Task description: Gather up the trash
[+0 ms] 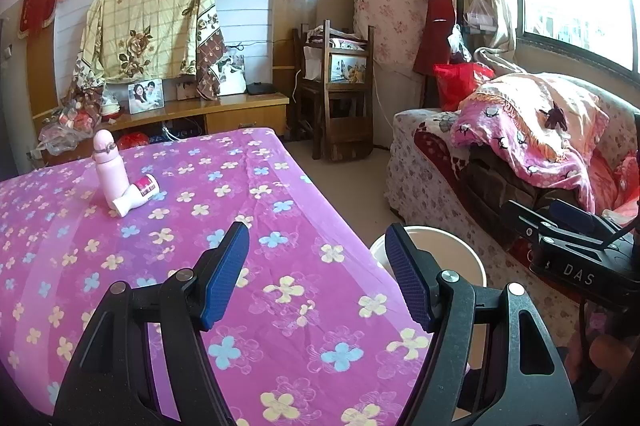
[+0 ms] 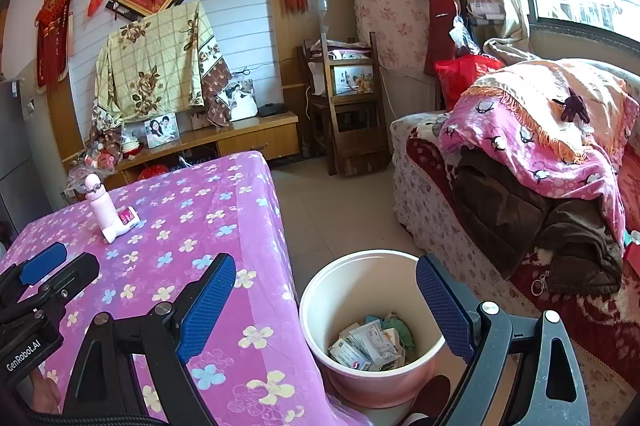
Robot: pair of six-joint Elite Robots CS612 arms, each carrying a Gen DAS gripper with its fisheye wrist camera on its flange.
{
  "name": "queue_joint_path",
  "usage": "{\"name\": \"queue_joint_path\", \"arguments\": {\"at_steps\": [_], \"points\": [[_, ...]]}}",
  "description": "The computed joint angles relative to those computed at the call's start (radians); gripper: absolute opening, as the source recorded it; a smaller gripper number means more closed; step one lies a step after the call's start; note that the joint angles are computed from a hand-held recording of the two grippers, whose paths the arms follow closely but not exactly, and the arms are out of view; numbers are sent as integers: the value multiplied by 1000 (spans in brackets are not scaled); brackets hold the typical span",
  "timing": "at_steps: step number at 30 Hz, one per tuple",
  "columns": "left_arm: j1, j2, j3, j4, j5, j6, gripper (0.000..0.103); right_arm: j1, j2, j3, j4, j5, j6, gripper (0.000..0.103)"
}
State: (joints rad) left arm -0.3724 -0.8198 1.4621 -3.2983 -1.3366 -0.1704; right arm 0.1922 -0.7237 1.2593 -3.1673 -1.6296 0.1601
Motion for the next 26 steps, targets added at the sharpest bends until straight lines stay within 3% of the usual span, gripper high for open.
{"name": "queue_joint_path", "arguments": {"at_steps": [26], "points": [[23,5,-5,60,-59,-57,70,6,16,-19,46,4,-20,90]]}}
